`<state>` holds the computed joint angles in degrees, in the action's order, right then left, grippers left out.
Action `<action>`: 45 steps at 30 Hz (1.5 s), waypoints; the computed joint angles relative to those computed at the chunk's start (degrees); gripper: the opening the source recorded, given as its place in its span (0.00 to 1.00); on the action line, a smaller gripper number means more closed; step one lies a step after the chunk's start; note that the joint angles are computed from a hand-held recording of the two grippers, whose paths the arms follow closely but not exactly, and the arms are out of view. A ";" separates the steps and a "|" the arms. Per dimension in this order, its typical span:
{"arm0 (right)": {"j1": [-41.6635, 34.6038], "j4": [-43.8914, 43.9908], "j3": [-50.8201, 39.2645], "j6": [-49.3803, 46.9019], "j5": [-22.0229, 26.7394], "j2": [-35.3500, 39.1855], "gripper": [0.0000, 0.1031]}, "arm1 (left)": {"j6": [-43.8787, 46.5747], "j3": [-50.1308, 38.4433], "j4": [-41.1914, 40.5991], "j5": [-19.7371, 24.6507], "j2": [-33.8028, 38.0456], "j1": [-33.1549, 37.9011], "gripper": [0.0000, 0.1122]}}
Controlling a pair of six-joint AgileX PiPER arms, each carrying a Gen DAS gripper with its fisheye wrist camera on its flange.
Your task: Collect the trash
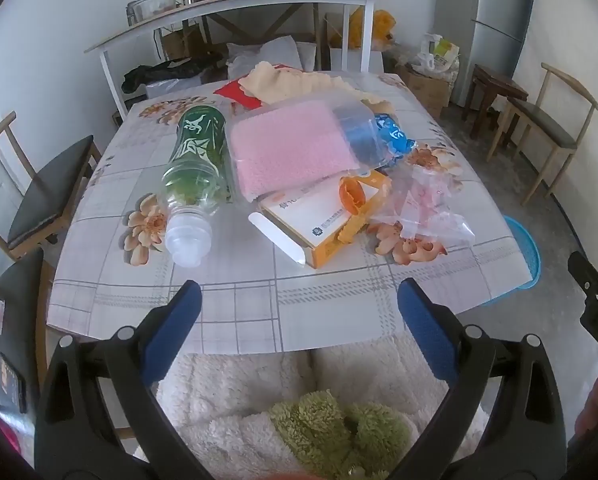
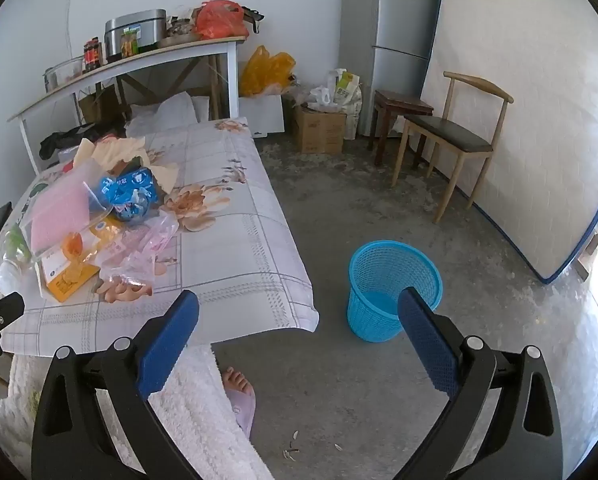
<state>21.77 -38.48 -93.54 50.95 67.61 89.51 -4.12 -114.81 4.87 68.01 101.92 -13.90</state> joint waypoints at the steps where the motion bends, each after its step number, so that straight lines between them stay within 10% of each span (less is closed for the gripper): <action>1: -0.04 0.18 -0.27 -0.22 0.17 0.16 0.94 | -0.20 -0.21 0.07 0.22 0.13 0.00 0.84; 45: -0.40 1.44 -1.81 -1.60 -0.48 1.77 0.94 | 0.12 -2.12 -1.89 1.81 1.94 2.08 0.84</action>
